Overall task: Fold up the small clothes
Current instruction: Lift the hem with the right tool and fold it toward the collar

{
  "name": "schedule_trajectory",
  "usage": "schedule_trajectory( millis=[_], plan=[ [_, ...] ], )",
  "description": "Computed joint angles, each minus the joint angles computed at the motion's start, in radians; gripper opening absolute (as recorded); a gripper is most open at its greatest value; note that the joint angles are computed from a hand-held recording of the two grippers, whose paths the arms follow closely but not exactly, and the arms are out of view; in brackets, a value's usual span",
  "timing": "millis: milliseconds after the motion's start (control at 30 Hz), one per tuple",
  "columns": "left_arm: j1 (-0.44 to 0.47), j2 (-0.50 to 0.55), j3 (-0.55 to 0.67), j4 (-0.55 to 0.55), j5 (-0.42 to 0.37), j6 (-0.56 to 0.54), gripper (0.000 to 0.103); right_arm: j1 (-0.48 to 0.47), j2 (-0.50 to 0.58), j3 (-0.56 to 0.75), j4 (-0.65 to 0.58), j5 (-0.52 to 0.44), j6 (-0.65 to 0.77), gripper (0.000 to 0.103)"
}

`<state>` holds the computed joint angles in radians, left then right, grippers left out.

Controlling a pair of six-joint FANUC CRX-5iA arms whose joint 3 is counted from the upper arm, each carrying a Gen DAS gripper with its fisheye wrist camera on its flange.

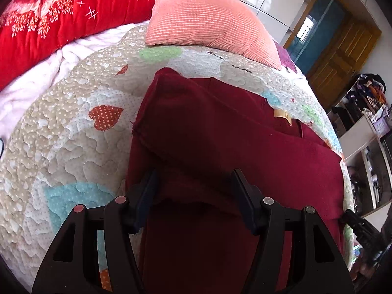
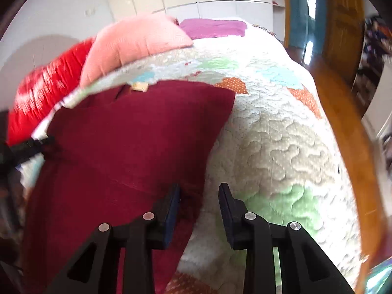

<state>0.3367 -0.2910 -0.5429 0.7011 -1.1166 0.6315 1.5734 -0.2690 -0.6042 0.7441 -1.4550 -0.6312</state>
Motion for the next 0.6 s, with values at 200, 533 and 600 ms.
schedule_trajectory(
  millis=[200, 533, 600],
  plan=[
    [0.075, -0.018, -0.001, 0.072, -0.102, -0.010, 0.061, -0.057, 0.120, 0.092, -0.032, 0.012, 0.188, 0.042],
    [0.256, -0.110, -0.059, 0.014, -0.241, -0.081, 0.061, 0.040, -0.033, -0.107, 0.040, -0.017, -0.408, 0.016],
    [0.289, -0.123, -0.066, -0.003, -0.268, -0.102, 0.061, 0.064, -0.039, -0.112, 0.070, -0.022, -0.424, 0.016]
  ],
)
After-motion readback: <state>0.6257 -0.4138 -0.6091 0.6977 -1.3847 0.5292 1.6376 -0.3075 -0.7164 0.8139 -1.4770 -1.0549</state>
